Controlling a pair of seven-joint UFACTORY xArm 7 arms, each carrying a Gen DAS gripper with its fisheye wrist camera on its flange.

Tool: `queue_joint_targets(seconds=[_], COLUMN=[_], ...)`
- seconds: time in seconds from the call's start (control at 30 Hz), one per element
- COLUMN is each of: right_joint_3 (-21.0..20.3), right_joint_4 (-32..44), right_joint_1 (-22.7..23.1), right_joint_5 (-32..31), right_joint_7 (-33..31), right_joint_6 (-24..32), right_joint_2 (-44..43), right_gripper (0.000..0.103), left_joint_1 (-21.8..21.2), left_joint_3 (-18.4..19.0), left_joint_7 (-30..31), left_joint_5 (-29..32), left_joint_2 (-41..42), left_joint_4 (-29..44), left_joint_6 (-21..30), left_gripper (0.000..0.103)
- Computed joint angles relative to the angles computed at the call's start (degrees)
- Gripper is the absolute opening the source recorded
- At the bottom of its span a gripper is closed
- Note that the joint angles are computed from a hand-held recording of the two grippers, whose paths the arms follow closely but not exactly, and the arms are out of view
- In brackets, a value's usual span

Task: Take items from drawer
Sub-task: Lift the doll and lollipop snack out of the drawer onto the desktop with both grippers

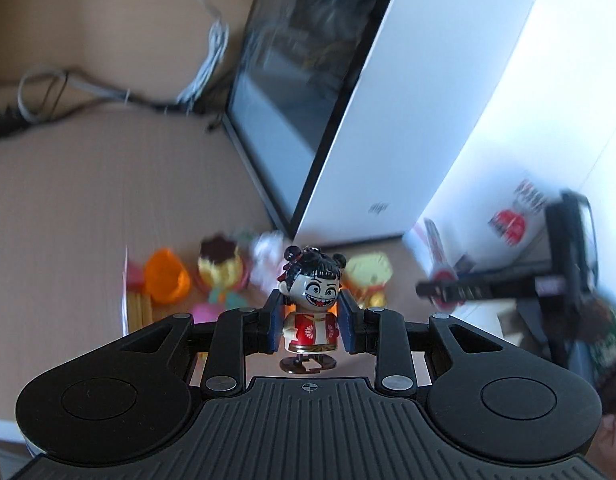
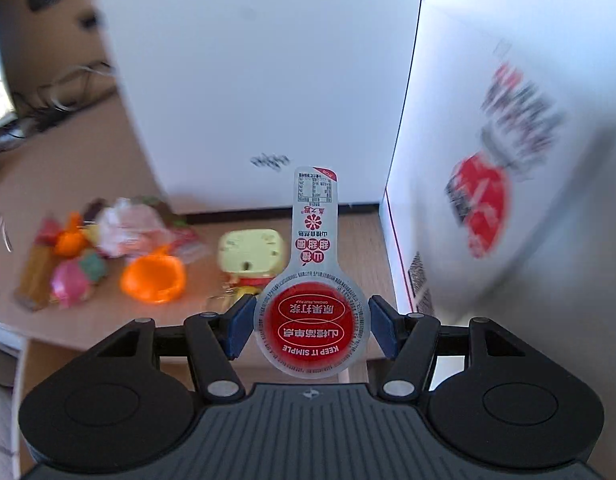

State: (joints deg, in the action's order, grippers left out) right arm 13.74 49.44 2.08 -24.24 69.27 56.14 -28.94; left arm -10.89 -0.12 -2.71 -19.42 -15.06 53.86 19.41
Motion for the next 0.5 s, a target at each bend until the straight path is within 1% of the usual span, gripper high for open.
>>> queue_joint_targets(seconds=[0.1, 0.17, 0.23, 0.33, 0.4, 0.43, 0.5], right_joint_3=[-2.1, -2.9, -3.2, -2.5, -0.9, 0.1, 2.1], right_joint_4=[0.6, 0.4, 0.1, -1.5, -3.0, -3.9, -6.4], right_joint_1=[-1.0, -1.3, -1.7, -2.0, -2.3, -2.5, -2.5], right_joint_5=[0.0, -0.8, -2.0, -5.0, -7.7, -9.2, -11.1], right_joint_7=[-0.3, -0.1, 1.1, 4.7, 8.7, 11.0, 15.5], right_joint_6=[-5.1, -7.3, -8.6, -10.5, -10.9, -11.0, -11.7], right_joint_2=[6.2, 8.6, 9.7, 8.8, 6.7, 5.2, 1.7], right_gripper=[0.061, 0.062, 0.061, 0.062, 0.062, 0.063, 0.067], left_joint_1=[0.5, 1.1, 2.0, 2.2, 1.6, 0.9, -0.9], left_joint_3=[0.0, -0.1, -0.6, -0.5, -0.4, -0.1, 0.6], left_joint_7=[-1.1, -1.5, -2.7, -2.6, -1.2, 0.6, 5.5], left_joint_5=[0.0, 0.8, 2.1, 2.1, 1.0, -0.7, -5.1], left_joint_2=[0.8, 2.9, 3.2, 3.9, 4.9, 5.4, 6.7], left_joint_4=[-1.2, -0.1, -0.3, 0.2, 0.7, 1.1, 2.9], left_joint_6=[0.3, 0.5, 0.9, 1.5, -0.3, -1.6, -3.4], left_gripper=[0.031, 0.031, 0.031, 0.031, 0.031, 0.031, 0.031])
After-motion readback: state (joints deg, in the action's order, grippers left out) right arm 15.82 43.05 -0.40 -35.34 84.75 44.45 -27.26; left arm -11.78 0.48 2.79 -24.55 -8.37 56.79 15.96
